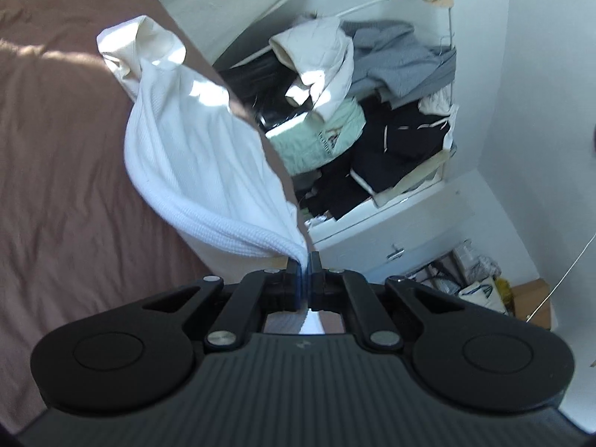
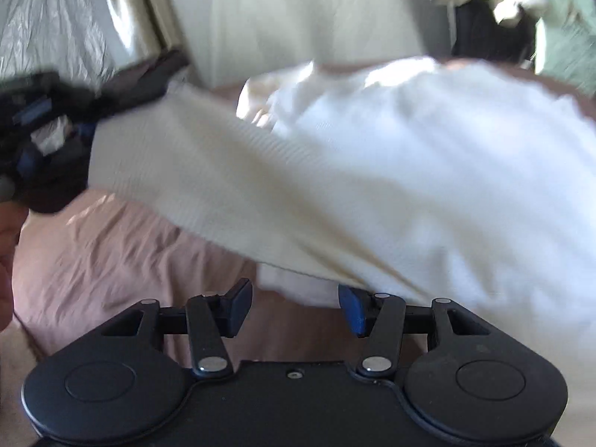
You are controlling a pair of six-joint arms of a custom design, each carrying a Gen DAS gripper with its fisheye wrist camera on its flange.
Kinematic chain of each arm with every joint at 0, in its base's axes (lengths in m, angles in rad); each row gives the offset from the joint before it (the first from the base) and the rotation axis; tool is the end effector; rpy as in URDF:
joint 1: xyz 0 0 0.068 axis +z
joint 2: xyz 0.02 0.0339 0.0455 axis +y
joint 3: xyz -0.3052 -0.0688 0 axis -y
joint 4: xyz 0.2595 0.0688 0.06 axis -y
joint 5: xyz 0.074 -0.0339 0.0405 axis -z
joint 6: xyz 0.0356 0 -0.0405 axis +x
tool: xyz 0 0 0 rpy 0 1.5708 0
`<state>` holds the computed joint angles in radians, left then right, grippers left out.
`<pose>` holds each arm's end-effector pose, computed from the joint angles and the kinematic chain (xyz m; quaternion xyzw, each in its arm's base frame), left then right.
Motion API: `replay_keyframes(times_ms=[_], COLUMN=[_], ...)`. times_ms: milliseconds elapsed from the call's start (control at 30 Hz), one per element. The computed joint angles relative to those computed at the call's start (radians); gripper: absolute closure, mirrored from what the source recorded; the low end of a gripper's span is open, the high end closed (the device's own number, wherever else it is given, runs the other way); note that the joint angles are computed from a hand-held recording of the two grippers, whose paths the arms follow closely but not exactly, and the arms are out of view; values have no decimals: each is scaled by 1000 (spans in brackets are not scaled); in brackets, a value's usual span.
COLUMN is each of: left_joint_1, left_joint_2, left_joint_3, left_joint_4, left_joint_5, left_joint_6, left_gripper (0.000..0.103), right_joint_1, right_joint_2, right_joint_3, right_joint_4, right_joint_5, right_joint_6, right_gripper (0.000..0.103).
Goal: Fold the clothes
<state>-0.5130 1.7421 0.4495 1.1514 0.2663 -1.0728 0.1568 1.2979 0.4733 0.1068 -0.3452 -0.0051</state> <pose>0.2640 -0.1595 0.1659 -0.1232 0.7434 -0.5332 0.3845 0.2341 0.0492 0.1869 -0.1433 0.8882 0.1868 0.3945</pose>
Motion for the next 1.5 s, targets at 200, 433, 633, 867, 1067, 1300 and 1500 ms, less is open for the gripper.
replay_keyframes(times_ms=[200, 433, 633, 867, 1067, 1300, 1500], left_joint_1=[-4, 27, 31, 43, 10, -31, -71], left_joint_2=[73, 57, 68, -9, -109, -220, -143], left_joint_3=[44, 40, 52, 10, -33, 40, 172], left_joint_4=[49, -5, -20, -73, -159, -602, -1012], left_joint_5=[-21, 27, 20, 41, -11, -116, -200], left_joint_6=[8, -25, -20, 11, 76, 136, 204], left_gripper=[101, 101, 101, 101, 101, 101, 101], right_joint_1=[61, 314, 275, 75, -101, -134, -278], right_joint_2=[-80, 135, 230, 47, -315, -404, -182], right_joint_3=[-44, 27, 90, 60, -1, 22, 49], right_joint_4=[-70, 74, 60, -81, -357, -535, -615], right_joint_5=[-61, 352, 337, 207, 76, 13, -123], right_joint_6=[-201, -100, 82, 11, -221, -307, -377], right_gripper=[45, 43, 53, 98, 98, 97, 96])
